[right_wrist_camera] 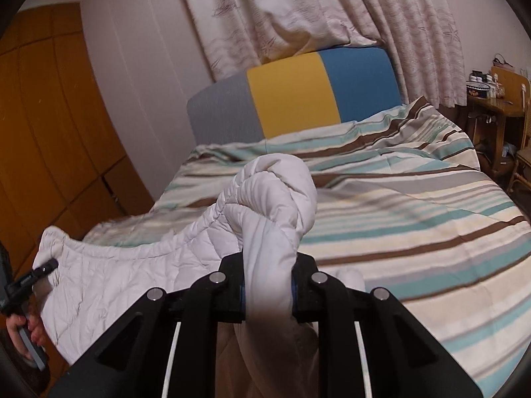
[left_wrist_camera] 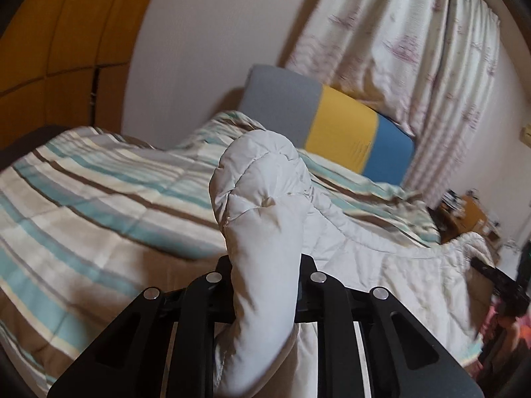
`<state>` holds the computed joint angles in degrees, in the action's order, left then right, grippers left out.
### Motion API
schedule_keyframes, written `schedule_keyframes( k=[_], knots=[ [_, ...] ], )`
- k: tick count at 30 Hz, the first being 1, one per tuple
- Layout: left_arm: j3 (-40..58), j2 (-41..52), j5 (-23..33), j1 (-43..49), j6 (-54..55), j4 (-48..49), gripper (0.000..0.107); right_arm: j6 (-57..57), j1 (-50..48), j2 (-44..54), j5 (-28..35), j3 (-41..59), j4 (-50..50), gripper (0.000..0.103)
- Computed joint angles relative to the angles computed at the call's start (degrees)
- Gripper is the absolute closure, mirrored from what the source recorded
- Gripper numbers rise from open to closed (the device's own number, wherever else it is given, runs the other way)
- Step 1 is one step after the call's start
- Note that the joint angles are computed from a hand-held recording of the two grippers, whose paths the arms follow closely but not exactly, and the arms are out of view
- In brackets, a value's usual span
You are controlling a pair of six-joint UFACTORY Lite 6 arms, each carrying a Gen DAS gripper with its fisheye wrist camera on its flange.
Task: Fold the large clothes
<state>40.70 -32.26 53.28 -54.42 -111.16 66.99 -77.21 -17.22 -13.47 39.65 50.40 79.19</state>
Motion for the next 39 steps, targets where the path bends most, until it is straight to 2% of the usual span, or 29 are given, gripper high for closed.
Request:
schedule_keyframes(
  k=[8, 12, 14, 20, 28, 31, 39],
  knots=[
    [6.4, 15.1, -3.2, 11.3, -5.9, 7.1, 0.089, -10.8, 9.0, 14.6, -12.4, 8.6, 14.8, 0.087],
    [10.6, 24.7, -4.5, 15.1, -5.5, 8.6, 0.089, -21.2, 13.3, 23.0, -18.9, 12.7, 23.9, 0.086],
    [12.5, 29.4, -5.6, 17.1, -5.2, 8.9, 0.089, -24.5, 14.7, 27.6, -20.9, 15.0, 27.1, 0.086],
    [13.2, 36.1, -8.7, 20.8, -7.5, 10.6, 0.088, -30.8, 16.5, 37.4, -23.9, 20.4, 33.9, 0.082],
    [13.4, 42.4, -14.2, 24.0, -9.6, 11.4, 0.075, -18.2, 17.7, 47.1, -28.2, 27.7, 21.6, 0.066],
    [15.6, 45.2, -14.7, 24.2, -7.1, 9.6, 0.074, -18.4, 18.8, 47.9, -30.5, 28.0, 21.6, 0.062],
    [19.6, 49.5, -13.4, 24.2, -1.9, 5.6, 0.071, 4.5, 21.2, 51.5, -34.5, 31.4, -2.3, 0.055]
  ],
)
